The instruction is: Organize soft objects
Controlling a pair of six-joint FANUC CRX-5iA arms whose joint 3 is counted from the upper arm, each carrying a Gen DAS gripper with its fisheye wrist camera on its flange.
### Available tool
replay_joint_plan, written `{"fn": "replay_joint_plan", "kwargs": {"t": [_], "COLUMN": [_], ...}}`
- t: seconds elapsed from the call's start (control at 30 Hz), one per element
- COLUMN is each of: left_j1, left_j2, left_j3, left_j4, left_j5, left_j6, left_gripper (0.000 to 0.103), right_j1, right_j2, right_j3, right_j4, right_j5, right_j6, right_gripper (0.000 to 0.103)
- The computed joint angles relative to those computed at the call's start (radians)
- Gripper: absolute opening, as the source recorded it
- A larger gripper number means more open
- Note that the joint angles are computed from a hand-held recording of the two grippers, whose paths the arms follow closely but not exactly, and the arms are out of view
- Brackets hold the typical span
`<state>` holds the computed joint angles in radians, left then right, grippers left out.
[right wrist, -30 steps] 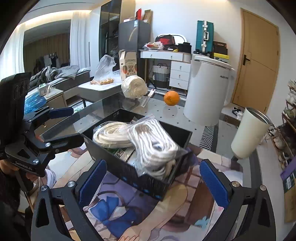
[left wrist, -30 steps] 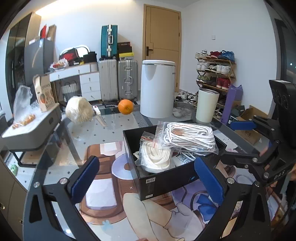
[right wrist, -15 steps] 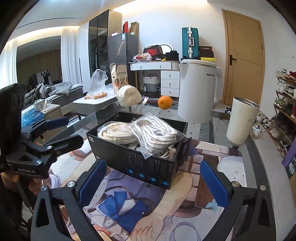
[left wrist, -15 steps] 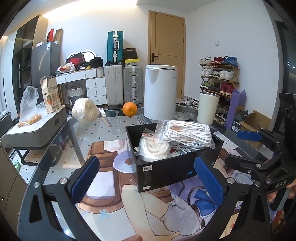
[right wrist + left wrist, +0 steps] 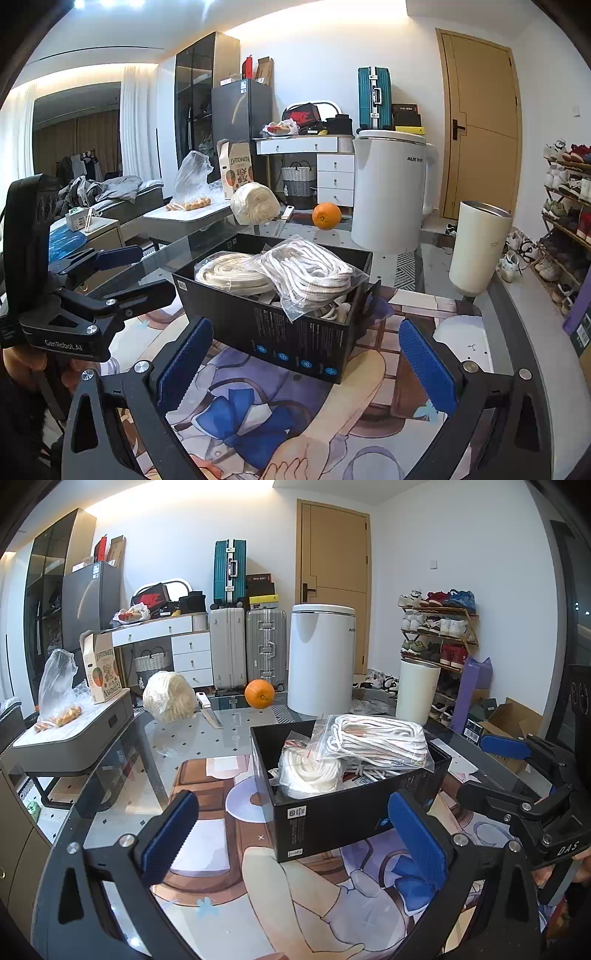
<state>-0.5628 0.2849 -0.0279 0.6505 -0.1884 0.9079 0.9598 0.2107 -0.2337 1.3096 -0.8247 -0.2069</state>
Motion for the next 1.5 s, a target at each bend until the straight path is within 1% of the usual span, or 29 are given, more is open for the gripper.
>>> {"fn": "replay_joint_plan", "kwargs": {"t": [0.07,0.2,0.33,0.4,0.43,0.47,0.5,0.57,0.63,0.7,0.73,0.77,0.8,1.03,1.13,1.17,1.27,1.33,1.37,1.43,1.5], "left_j1": [-0.002,-0.016,-0.012,-0.026,-0.025,-0.019,-0.019,-0.023,-0.031,-0.031,-0.036,-0.037,-0.031,-0.034,-0.028,-0.028,-0.032,-0.03,-0.034,-0.031,-0.033], "left_j2": [0.0,-0.004,-0.002,-0.006,-0.006,-0.006,-0.005,-0.006,-0.008,-0.009,-0.01,-0.01,-0.01,-0.014,-0.013,-0.014,-0.016,-0.015,-0.016,-0.017,-0.017], "left_j3": [-0.004,-0.039,-0.038,-0.064,-0.064,-0.057,-0.055,-0.06,-0.071,-0.072,-0.079,-0.08,-0.073,-0.08,-0.069,-0.069,-0.074,-0.071,-0.076,-0.073,-0.076], "left_j4": [0.014,0.143,0.149,0.25,0.247,0.209,0.2,0.22,0.269,0.262,0.291,0.293,0.258,0.272,0.212,0.207,0.221,0.204,0.227,0.206,0.211], "left_j5": [0.003,0.032,0.028,0.051,0.053,0.047,0.046,0.053,0.066,0.068,0.075,0.076,0.071,0.079,0.074,0.076,0.086,0.083,0.089,0.086,0.09], "left_j6": [-0.013,-0.12,-0.11,-0.202,-0.196,-0.16,-0.152,-0.172,-0.222,-0.218,-0.245,-0.247,-0.213,-0.222,-0.171,-0.167,-0.186,-0.173,-0.196,-0.177,-0.181], "left_gripper": [0.103,0.103,0.103,0.103,0.103,0.103,0.103,0.103,0.103,0.103,0.103,0.103,0.103,0.103,0.103,0.103,0.103,0.103,0.103,0.103,0.103], "right_j1": [-0.001,0.002,0.0,0.0,0.0,0.001,0.002,0.001,0.001,0.001,0.002,0.001,0.0,0.0,-0.001,-0.001,-0.001,0.0,0.0,-0.001,-0.001], "right_j2": [0.001,0.003,0.001,0.002,0.002,0.002,0.003,0.002,0.002,0.002,0.002,0.002,0.001,0.003,0.002,0.003,0.002,0.002,0.003,0.002,0.002], "right_j3": [0.0,0.0,-0.005,-0.004,-0.004,-0.004,-0.002,-0.004,-0.003,-0.003,-0.004,-0.004,-0.006,-0.005,-0.007,-0.006,-0.006,-0.006,-0.005,-0.006,-0.006], "right_j4": [-0.003,-0.002,0.004,0.004,0.003,0.002,0.0,0.0,-0.001,-0.001,0.0,0.002,0.004,0.003,0.009,0.009,0.005,0.005,0.006,0.006,0.006], "right_j5": [-0.003,-0.017,-0.016,-0.019,-0.019,-0.019,-0.021,-0.02,-0.02,-0.019,-0.021,-0.02,-0.017,-0.016,-0.011,-0.012,-0.014,-0.014,-0.014,-0.013,-0.012], "right_j6": [-0.004,-0.009,-0.02,-0.021,-0.02,-0.02,-0.019,-0.019,-0.019,-0.02,-0.021,-0.022,-0.026,-0.026,-0.031,-0.031,-0.028,-0.029,-0.029,-0.029,-0.029], "right_gripper": [0.102,0.102,0.102,0.102,0.102,0.102,0.102,0.102,0.102,0.102,0.102,0.102,0.102,0.102,0.102,0.102,0.102,0.102,0.102,0.102,0.102]}}
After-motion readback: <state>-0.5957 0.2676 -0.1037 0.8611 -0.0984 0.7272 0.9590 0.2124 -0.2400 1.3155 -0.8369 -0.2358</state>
